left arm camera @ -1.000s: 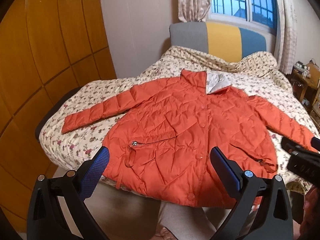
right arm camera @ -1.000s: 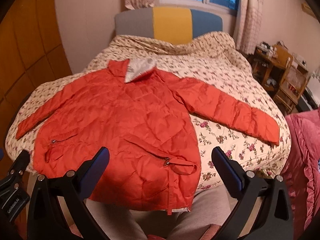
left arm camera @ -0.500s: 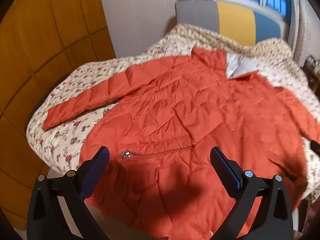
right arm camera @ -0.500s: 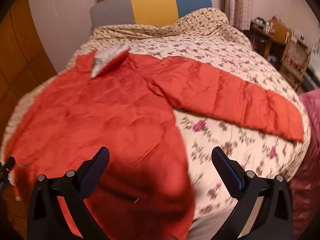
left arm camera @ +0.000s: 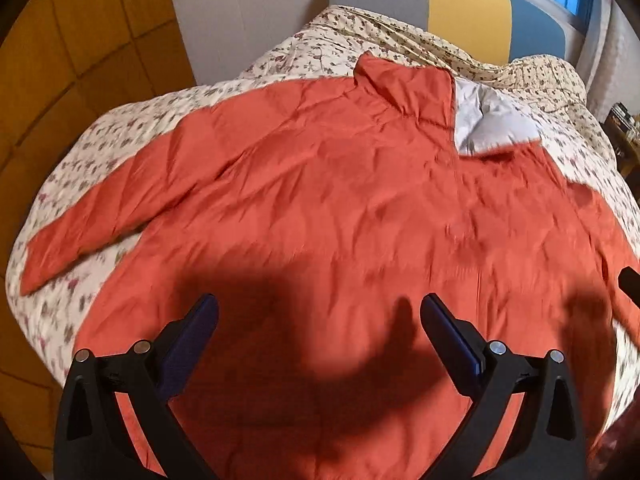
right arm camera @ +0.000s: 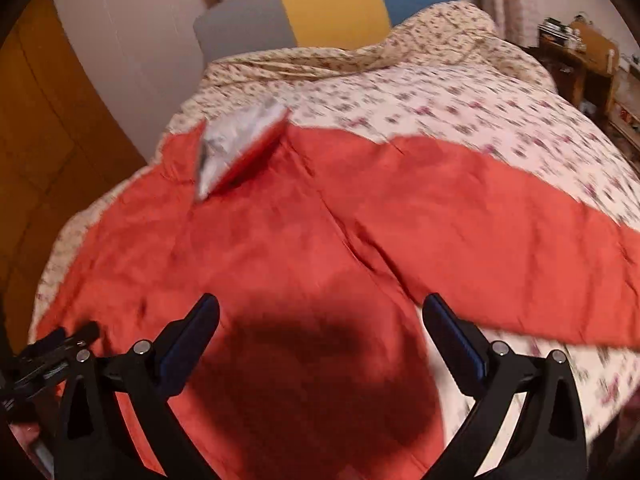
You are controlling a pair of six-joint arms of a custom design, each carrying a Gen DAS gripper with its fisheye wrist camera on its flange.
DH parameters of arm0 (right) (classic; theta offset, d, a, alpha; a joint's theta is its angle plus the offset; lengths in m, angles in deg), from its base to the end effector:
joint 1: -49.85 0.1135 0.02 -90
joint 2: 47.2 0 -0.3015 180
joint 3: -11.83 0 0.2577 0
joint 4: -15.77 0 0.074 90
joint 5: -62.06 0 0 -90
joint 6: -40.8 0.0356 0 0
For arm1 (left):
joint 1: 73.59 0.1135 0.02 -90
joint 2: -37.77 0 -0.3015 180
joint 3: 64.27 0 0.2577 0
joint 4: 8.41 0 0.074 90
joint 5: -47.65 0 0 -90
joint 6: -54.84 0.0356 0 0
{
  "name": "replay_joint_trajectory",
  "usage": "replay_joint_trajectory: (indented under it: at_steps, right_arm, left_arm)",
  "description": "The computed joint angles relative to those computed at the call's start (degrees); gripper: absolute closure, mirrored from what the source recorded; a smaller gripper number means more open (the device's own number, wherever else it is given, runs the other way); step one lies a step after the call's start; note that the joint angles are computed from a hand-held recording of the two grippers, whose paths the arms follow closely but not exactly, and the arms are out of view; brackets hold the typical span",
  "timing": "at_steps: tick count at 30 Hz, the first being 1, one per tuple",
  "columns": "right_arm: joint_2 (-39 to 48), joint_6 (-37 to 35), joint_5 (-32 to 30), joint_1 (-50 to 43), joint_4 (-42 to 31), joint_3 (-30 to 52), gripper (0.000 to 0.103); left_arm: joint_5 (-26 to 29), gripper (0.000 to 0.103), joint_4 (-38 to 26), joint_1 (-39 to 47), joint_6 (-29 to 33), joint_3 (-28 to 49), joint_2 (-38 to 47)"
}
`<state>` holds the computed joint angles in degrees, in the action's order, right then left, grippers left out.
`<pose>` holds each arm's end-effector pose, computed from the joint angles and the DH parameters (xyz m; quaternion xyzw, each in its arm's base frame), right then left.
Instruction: Fold large clothes
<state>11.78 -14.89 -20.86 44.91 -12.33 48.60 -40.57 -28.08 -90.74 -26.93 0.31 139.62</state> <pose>0.1720 -0.0193 0.1903 0.3351 0.8772 0.0297 0.3425 0.3310 -0.1033 0.1607 0.2149 0.9342 -0.0370 0.2825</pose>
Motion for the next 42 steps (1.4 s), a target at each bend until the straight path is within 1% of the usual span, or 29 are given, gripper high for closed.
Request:
replay_joint_trajectory:
  at_steps: [1, 2, 4, 6, 8, 9, 10, 13, 17, 18, 19, 20, 21, 22, 23, 24, 25, 26, 27, 28, 29, 30, 32, 34, 35, 37, 40, 42]
  right_arm:
    - [2.1, -1.0, -0.6, -0.8, 2.0, 1.0, 0.007]
    - [4.6, -3.2, -2.5, -3.1, 4.8, 2.1, 0.007]
    - [8.0, -4.8, -4.8, -6.0, 7.5, 3.9, 0.010]
    - [13.4, -6.6, -8.7, -10.0, 10.8, 6.9, 0.013]
    - [18.3, -7.9, -12.2, -13.1, 13.1, 9.8, 0.014]
    - [21.4, -8.5, -13.6, -14.4, 14.1, 11.9, 0.014]
    - [23.2, -8.9, -14.1, -15.2, 14.3, 13.2, 0.014]
    - [30.0, -8.9, -15.9, -17.6, 15.6, 18.1, 0.017]
    - [38.3, -7.8, -16.8, -19.1, 16.9, 23.9, 0.022]
    - [40.4, -7.6, -17.5, -19.7, 17.1, 25.4, 0.025]
    - [42.7, -7.0, -18.5, -20.1, 16.8, 27.3, 0.027]
    - [44.4, -6.6, -19.6, -20.5, 16.5, 28.8, 0.027]
    - [46.6, -5.7, -21.2, -20.8, 16.8, 30.4, 0.027]
    - [48.6, -4.9, -22.5, -21.0, 16.9, 31.9, 0.027]
    - [49.9, -4.6, -23.1, -21.1, 16.8, 33.0, 0.027]
    - [51.4, -4.3, -23.7, -21.0, 16.8, 34.4, 0.028]
    - [52.5, -4.2, -24.2, -20.9, 16.9, 35.3, 0.031]
    - [53.3, -4.1, -24.4, -20.8, 16.9, 36.2, 0.038]
    - [54.3, -4.3, -24.5, -20.6, 16.9, 37.1, 0.042]
    - [55.0, -4.7, -24.6, -20.4, 16.8, 37.9, 0.055]
    - [55.7, -5.3, -24.8, -20.2, 16.6, 38.7, 0.070]
    - [56.2, -6.0, -25.0, -19.9, 16.1, 39.4, 0.077]
    - [55.6, -6.8, -24.0, -19.2, 17.3, 38.5, 0.088]
    - [54.0, -8.3, -21.8, -18.4, 18.4, 36.7, 0.093]
    - [52.6, -8.9, -20.7, -18.0, 19.6, 35.0, 0.094]
    - [50.4, -10.0, -19.0, -17.6, 21.3, 32.0, 0.095]
    - [47.0, -12.9, -15.0, -16.6, 24.2, 27.0, 0.095]
    - [45.7, -14.7, -11.5, -15.6, 25.5, 24.6, 0.096]
  left_arm:
    - [-0.8, 0.003, -0.3, -1.1, -0.2, 2.0, 1.0]
    - [-1.1, 0.003, -0.5, -1.9, -0.3, 3.8, 1.9]
    - [-1.8, 0.003, -1.8, -3.8, -1.4, 8.7, 4.1]
    - [-1.3, 0.003, -3.3, -5.2, -2.9, 14.3, 6.9]
    - [-0.4, 0.003, -4.6, -6.9, -4.9, 20.4, 10.3]
    - [0.5, 0.003, -4.1, -7.6, -5.3, 22.4, 11.7]
    - [1.1, 0.003, -3.4, -8.5, -5.7, 24.8, 13.4]
    - [0.1, 0.003, -3.2, -11.3, -6.0, 32.3, 19.2]
    - [-4.5, 0.003, -4.5, -14.2, -4.8, 42.7, 27.8]
    - [-4.8, 0.009, -5.4, -14.4, -4.1, 45.4, 29.8]
    - [-5.7, 0.015, -7.6, -14.9, -3.2, 49.7, 32.9]
    - [-6.3, 0.022, -10.0, -15.0, -3.0, 53.0, 34.9]
    - [-6.0, 0.027, -12.8, -14.9, -3.5, 56.6, 37.0]
    - [-4.7, 0.030, -14.4, -14.4, -4.5, 58.7, 38.3]
    - [-3.0, 0.037, -15.4, -13.7, -5.7, 60.0, 39.1]
    - [-1.5, 0.041, -16.8, -12.9, -7.7, 61.7, 40.0]
    - [-0.4, 0.043, -17.4, -12.4, -8.7, 62.1, 40.2]
    - [1.2, 0.050, -17.7, -11.7, -9.2, 62.3, 40.3]
    - [1.8, 0.058, -17.3, -11.4, -9.5, 61.9, 40.2]
    - [3.0, 0.061, -16.5, -10.7, -9.4, 60.6, 39.6]
    - [4.3, 0.068, -15.0, -10.1, -9.3, 58.8, 38.7]
    - [5.0, 0.072, -13.3, -9.6, -9.5, 56.7, 37.7]
    - [6.5, 0.073, -9.1, -8.2, -11.0, 51.8, 35.1]
    - [8.2, 0.080, -6.4, -6.6, -13.3, 47.9, 33.1]
    - [8.9, 0.082, -4.8, -5.8, -14.5, 45.9, 32.0]
    - [9.2, 0.082, -0.5, -4.1, -16.4, 40.4, 29.4]
    - [9.0, 0.082, 3.4, -1.7, -18.2, 35.5, 27.5]
    - [10.1, 0.082, 3.8, 0.8, -21.2, 33.7, 27.4]
